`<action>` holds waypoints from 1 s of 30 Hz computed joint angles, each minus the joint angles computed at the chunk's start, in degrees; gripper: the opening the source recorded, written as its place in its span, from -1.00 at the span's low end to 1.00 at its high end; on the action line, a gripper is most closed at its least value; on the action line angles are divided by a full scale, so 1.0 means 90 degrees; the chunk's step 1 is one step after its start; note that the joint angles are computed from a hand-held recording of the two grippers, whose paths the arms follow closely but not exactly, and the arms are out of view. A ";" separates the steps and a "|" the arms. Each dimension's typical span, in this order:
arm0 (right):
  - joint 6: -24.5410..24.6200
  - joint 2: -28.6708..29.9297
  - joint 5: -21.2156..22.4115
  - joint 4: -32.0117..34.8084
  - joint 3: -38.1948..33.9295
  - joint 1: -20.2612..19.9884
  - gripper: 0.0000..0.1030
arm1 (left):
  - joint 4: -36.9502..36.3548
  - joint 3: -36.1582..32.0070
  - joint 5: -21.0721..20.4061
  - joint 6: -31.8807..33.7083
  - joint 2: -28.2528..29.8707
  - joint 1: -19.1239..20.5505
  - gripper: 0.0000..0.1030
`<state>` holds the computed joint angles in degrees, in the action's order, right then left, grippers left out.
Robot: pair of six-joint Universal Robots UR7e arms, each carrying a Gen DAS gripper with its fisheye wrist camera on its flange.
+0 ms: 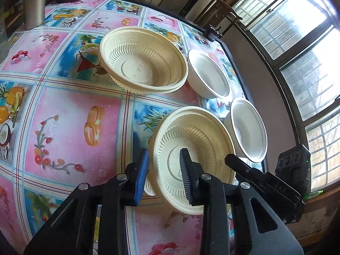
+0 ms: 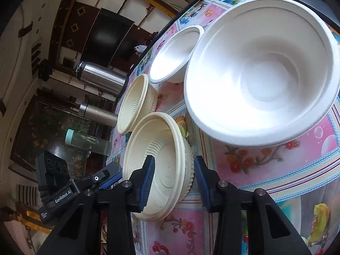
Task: Organize plates and bowls
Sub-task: 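Lift the cream ribbed bowl and carry it toward the red plate stack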
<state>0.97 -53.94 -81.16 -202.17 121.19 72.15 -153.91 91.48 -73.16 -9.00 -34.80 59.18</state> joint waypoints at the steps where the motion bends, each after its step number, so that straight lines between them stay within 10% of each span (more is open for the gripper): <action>1: 0.0008 0.0002 -0.0015 -0.0024 0.0002 -0.0002 -0.34 | 0.0001 0.0004 0.0051 0.0008 0.0005 -0.0010 -0.54; 7: -0.0016 0.0038 -0.0312 -0.0221 0.0019 0.0021 -0.75 | -0.0053 0.0047 0.0197 0.0076 0.0014 -0.0044 -0.68; 30: -0.0106 0.0108 -0.0618 -0.0354 -0.0022 0.0105 -0.83 | 0.0103 -0.0054 0.0312 0.0084 0.0139 -0.0046 -0.86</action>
<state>0.01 -52.96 -86.73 -205.36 120.99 73.10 -152.98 91.00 -70.36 -8.24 -33.55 58.76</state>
